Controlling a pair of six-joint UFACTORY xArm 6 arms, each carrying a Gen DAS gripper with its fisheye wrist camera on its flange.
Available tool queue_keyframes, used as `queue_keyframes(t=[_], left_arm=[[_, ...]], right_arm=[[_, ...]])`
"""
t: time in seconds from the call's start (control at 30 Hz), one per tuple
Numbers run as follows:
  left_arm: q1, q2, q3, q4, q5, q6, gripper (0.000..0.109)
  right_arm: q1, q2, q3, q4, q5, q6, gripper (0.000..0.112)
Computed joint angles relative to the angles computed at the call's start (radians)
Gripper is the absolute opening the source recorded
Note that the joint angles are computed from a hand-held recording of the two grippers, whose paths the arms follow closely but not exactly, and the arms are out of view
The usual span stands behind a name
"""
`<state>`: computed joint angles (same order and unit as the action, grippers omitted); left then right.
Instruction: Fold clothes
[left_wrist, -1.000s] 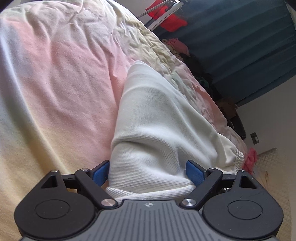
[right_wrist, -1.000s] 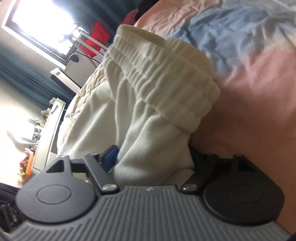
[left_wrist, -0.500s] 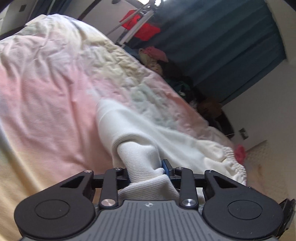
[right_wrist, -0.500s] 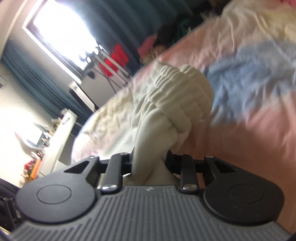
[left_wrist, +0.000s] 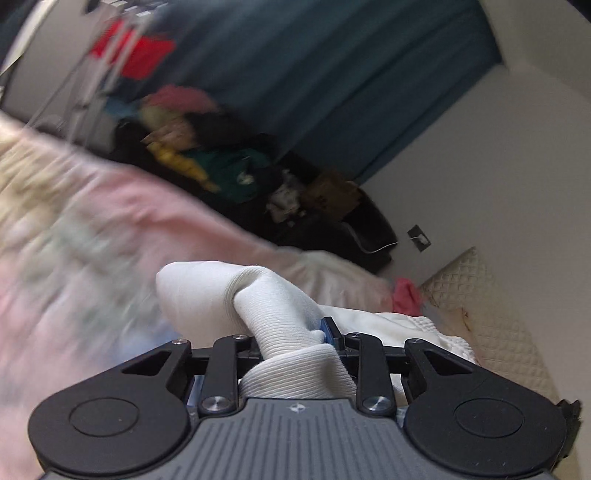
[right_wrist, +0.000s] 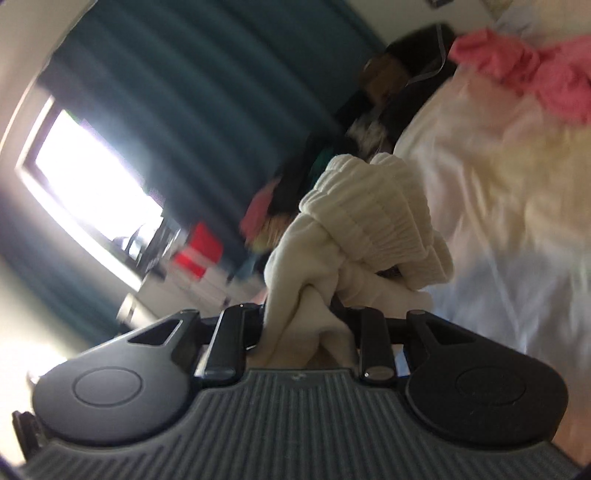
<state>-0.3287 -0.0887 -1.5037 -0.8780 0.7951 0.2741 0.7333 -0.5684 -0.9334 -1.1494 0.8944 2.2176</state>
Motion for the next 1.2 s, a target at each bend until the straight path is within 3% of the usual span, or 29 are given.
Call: queue_keyframes(t=[0.1,0.27,0.43,0.5,0.57,0.67,0.77,0.83,0.93,0.97,1.07,1.2], left_arm=[[-0.102,0.245,-0.246,0.092,-0.086,-0.040,0.029],[-0.170,0.564,-0.549,0.207,-0.084,-0.119,0.029],[-0.174,0.568,-0.362,0.022,-0.146,0.096,0.029],[-0.183,0.519,-0.251,-0.061,-0.198,0.252,0.030],[-0.191,0.488,-0.177,-0.062,-0.234,0.320,0.031],[-0.205,0.452,-0.084,-0.064,-0.292,0.392,0.037],[-0.221,0.429,-0.007,-0.093,-0.364,0.483,0.044],[-0.233,0.388,0.042,-0.033,-0.395,0.429,0.048],[-0.238,0.289,0.131,0.116,-0.420,0.327,0.075],[-0.237,0.248,0.160,0.137,-0.421,0.316,0.079],[-0.232,0.114,0.241,0.180,-0.398,0.281,0.079],[-0.220,-0.105,0.363,0.235,-0.360,0.256,0.082]], right_arm=[[-0.193,0.017,0.010,0.007,-0.118,-0.034,0.028],[-0.372,0.100,0.061,-0.072,-0.242,0.010,0.028],[-0.437,0.120,0.213,-0.253,-0.372,0.315,0.028],[-0.395,0.107,0.281,-0.364,-0.344,0.459,0.028],[-0.307,0.089,0.356,-0.485,-0.254,0.643,0.028],[-0.199,0.099,0.423,-0.468,-0.166,0.774,0.029],[-0.149,0.117,0.453,-0.438,-0.155,0.876,0.034],[-0.142,0.105,0.449,-0.377,-0.158,0.787,0.036],[-0.105,0.052,0.438,-0.179,-0.115,0.578,0.036],[-0.081,0.025,0.431,-0.091,-0.080,0.515,0.036],[0.050,-0.047,0.394,0.041,0.098,0.389,0.036],[0.275,-0.076,0.276,0.075,0.388,0.248,0.036]])
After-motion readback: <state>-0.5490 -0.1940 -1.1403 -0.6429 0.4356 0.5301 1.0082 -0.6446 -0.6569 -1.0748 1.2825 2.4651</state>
